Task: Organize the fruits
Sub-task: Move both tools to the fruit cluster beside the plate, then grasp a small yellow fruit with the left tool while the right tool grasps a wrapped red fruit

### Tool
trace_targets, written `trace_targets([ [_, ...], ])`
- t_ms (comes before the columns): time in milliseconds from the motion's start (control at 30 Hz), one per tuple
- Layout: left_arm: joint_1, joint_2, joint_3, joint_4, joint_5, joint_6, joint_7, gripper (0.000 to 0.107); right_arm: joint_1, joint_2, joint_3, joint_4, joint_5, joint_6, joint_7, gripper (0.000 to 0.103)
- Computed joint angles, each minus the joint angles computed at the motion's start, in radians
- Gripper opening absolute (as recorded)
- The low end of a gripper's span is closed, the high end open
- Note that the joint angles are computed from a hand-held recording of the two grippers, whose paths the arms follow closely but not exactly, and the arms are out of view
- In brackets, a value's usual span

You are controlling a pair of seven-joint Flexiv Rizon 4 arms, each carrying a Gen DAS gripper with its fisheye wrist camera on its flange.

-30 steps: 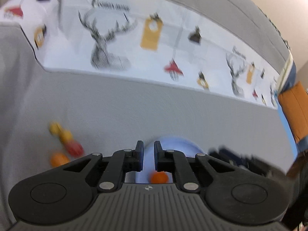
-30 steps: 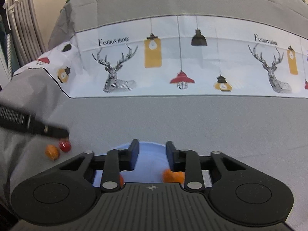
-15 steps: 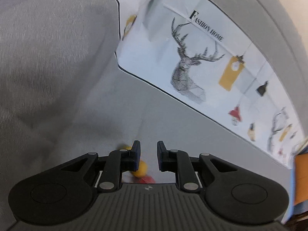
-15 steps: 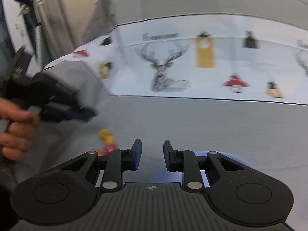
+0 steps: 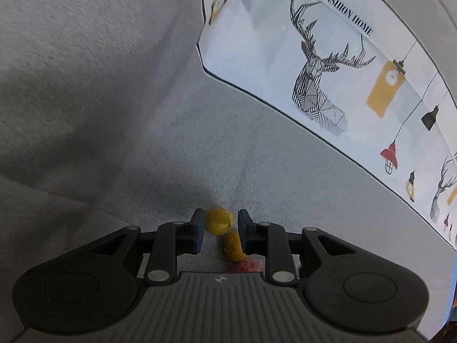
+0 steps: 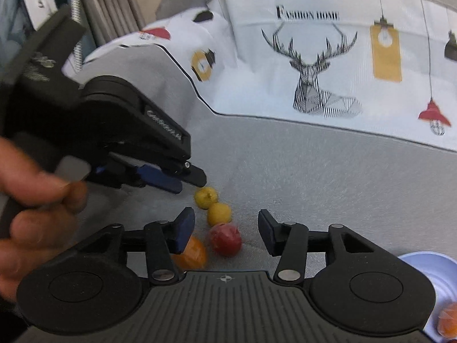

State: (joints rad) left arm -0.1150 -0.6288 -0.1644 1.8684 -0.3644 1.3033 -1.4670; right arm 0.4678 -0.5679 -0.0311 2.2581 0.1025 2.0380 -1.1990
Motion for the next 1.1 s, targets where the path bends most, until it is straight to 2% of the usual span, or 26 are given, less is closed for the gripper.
trace_targets([
  [100,-0.018,-0.018,0.014,-0.023,0.013,-0.018,-0.013,0.034,-0.072,-0.02,0.056,-0.029,-0.061,-0.061,0.035,0.053],
  [233,-0.047,-0.034,0.044,-0.048,0.047,-0.033,-0.031,0.042,-0.02,-0.033,0.0,-0.044,-0.074,-0.122,0.049,0.053],
  [333,-0.072,-0.047,0.079,-0.072,0.08,-0.055,-0.061,0.042,-0.038,-0.03,0.014,-0.045,-0.092,-0.13,0.061,0.051],
  [500,-0.096,-0.068,0.109,-0.104,0.129,-0.083,-0.091,0.039,-0.058,-0.022,0.032,-0.032,-0.124,-0.118,0.054,0.03],
  [533,-0.106,-0.069,0.12,-0.109,0.147,-0.082,-0.095,0.031,-0.028,-0.016,0.004,-0.028,-0.112,-0.122,0.051,0.03],
  [567,-0.108,-0.069,0.119,-0.109,0.156,-0.078,-0.096,0.029,0.014,-0.007,-0.037,-0.021,-0.09,-0.127,0.05,0.029],
  [667,-0.109,-0.061,0.122,-0.098,0.165,-0.043,-0.115,0.029,0.049,0.012,-0.077,-0.012,-0.055,-0.106,0.047,0.029],
  [767,-0.117,-0.06,0.139,-0.102,0.18,-0.034,-0.143,0.029,0.153,0.012,-0.192,-0.01,0.017,-0.138,0.044,0.029],
  [900,-0.107,-0.069,0.132,-0.121,0.18,-0.088,-0.15,0.029,0.146,0.004,-0.2,-0.021,0.004,-0.219,0.091,0.029],
  [1000,-0.108,-0.071,0.132,-0.126,0.192,-0.092,-0.149,0.029,0.18,0.001,-0.237,-0.013,-0.017,-0.215,0.103,0.03],
  [1100,-0.112,-0.073,0.137,-0.131,0.205,-0.096,-0.15,0.029,0.173,-0.002,-0.233,-0.012,-0.025,-0.209,0.119,0.03],
])
